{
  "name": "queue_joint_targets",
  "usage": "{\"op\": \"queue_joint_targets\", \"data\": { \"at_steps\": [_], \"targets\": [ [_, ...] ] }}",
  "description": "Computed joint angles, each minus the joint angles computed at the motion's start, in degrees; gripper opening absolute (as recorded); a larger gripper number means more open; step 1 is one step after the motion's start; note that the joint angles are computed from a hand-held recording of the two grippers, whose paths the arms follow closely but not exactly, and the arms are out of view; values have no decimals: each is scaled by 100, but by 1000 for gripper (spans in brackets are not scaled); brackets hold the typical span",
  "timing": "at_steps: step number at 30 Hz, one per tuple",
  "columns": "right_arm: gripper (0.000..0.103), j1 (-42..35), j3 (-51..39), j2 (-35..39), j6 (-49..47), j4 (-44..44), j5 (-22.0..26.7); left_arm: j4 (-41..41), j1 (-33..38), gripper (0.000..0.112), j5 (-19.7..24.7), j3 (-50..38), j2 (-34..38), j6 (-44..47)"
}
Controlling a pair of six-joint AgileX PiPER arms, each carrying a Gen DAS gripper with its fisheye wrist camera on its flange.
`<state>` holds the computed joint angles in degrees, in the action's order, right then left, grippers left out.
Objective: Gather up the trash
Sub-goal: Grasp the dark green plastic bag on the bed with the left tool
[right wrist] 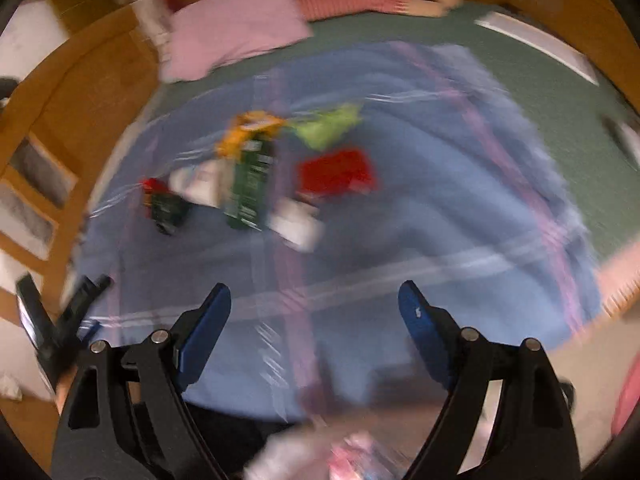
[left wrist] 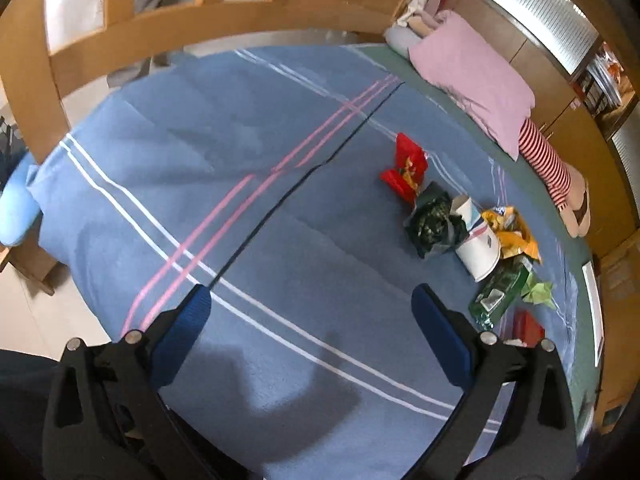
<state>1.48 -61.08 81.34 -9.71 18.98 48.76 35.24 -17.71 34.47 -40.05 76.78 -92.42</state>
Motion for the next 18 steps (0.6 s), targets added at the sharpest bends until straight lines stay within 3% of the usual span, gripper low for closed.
{"op": "queue_joint_targets", "data": {
  "at_steps": [3,5,9,13,15,18],
  "targets": [
    [84,639,-794,1123,207,71,-275,-500,177,100,-88,-88,182,634],
    [84,1023,-1424,1904,394,56,-470,-610,302,100,-339,69,139,592],
    [84,1393,-2560,3141,338,1028,-627,-100,333,100,-368,420,-296,-279],
    [84,1937,-3859,4152,1429,351,-873,238,462,100,-277,691,-638,-1100],
    [84,2157,-4741,4723,1639,107,-540,285,554,100,-355,812,-782,-1357],
    [84,2661,-6382,5670,2353,-1325,512,576,537,100,-161,792,-842,-1687]
  ]
}}
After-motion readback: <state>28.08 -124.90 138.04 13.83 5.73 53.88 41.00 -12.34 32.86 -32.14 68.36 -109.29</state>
